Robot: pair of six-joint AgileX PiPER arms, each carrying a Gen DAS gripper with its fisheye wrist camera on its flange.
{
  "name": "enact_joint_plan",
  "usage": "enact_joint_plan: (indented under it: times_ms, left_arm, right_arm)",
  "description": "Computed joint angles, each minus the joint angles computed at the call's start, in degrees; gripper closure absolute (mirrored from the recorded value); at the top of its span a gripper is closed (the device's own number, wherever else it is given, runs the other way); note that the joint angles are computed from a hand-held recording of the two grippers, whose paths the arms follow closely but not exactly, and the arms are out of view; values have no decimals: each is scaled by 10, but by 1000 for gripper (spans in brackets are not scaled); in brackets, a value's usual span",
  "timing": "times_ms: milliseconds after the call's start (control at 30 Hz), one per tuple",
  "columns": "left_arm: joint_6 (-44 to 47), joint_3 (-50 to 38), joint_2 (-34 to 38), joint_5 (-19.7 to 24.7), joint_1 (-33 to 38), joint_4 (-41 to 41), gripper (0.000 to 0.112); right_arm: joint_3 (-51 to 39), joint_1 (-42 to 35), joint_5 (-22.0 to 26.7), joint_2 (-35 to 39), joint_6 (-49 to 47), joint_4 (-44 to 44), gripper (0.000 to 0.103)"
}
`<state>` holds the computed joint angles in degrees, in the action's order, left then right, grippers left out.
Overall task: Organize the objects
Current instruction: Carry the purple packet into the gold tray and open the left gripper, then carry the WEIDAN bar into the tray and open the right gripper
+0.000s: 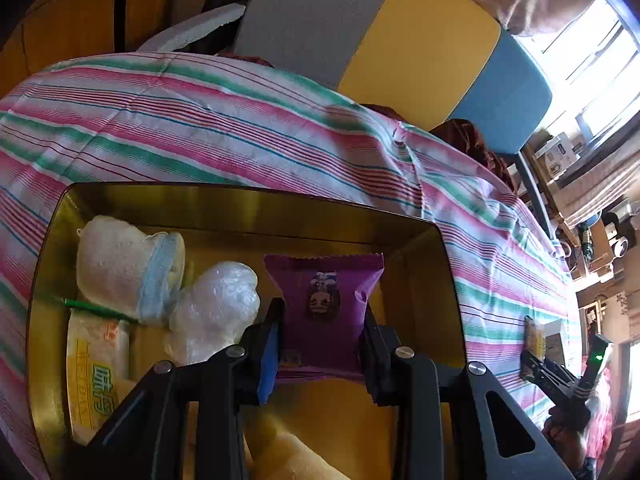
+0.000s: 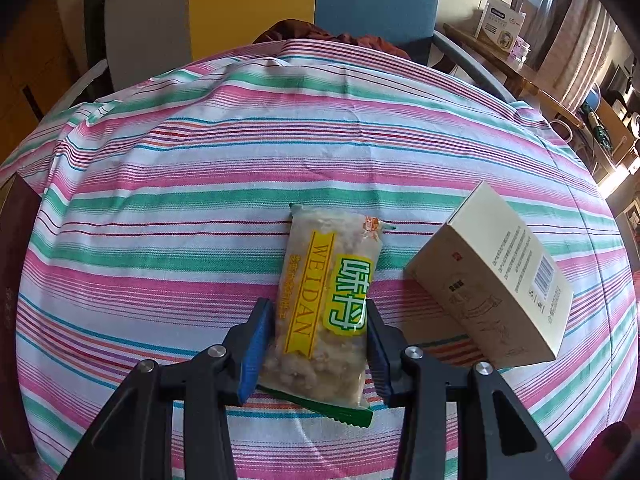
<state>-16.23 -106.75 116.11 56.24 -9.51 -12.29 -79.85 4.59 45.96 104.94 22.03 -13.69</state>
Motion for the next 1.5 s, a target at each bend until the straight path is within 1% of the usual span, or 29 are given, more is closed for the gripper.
enact_joint_plan:
  times_ms: [133, 167, 267, 333, 400, 467, 533, 600, 667, 833, 967, 1067, 1167, 1267, 1300, 1367, 1400, 1500]
  left_arm:
    - [-16, -76, 59, 48, -7, 49, 75]
    - [-24, -82, 65, 52, -9, 62, 75]
    - [-25, -73, 65, 41, -10, 69, 71]
    - [-26, -59, 56, 31, -13, 77, 70]
    - [-25, -40, 42, 16, -15, 83, 69]
    - [-30, -15, 23, -2, -16, 92, 64]
    - [-37, 2, 5, -15, -18, 100, 63]
    - [-54, 41, -29, -39, -25, 124, 61]
    - [-59, 90, -71, -72, -29, 135, 59]
    - [-80, 239, -199, -145, -40, 170, 55]
    - [-117, 350, -291, -175, -50, 202, 55]
    - [-161, 422, -354, -185, -59, 243, 55]
    - [-220, 481, -406, -179, -80, 308, 55]
    - [-295, 526, -450, -163, -115, 392, 54]
    - [-316, 537, -462, -157, -128, 415, 54]
    - [-357, 558, -481, -146, -153, 464, 48]
    - [-368, 564, -486, -141, -162, 480, 48]
    - [-381, 577, -503, -139, -172, 505, 47]
  right_arm:
    - [-3, 2, 3, 1, -1, -2, 59]
    - [-3, 2, 3, 2, -1, -1, 59]
    - [-3, 2, 2, 2, 0, -3, 59]
    - [-4, 0, 1, 3, -3, -2, 59]
    - [-3, 0, 0, 4, -4, -2, 59]
    - [-3, 1, -1, 3, -2, -4, 59]
    - [-1, 2, -2, 3, -1, -8, 59]
    - [1, 1, -5, 2, -1, -7, 59]
    - [3, 4, -5, 0, 4, -11, 59]
    - [4, 11, -5, -2, 14, -23, 59]
    - [9, 10, -13, -7, -10, 0, 59]
    - [14, 17, -16, -10, -6, -9, 59]
    - [20, 20, -19, -13, -2, -15, 59]
    - [29, 27, -24, -16, 7, -30, 59]
    - [32, 31, -26, -17, 12, -39, 59]
    - [34, 35, -26, -18, 19, -48, 59]
    - [30, 35, -22, -18, 18, -46, 59]
    - [12, 38, 0, -20, 3, -14, 59]
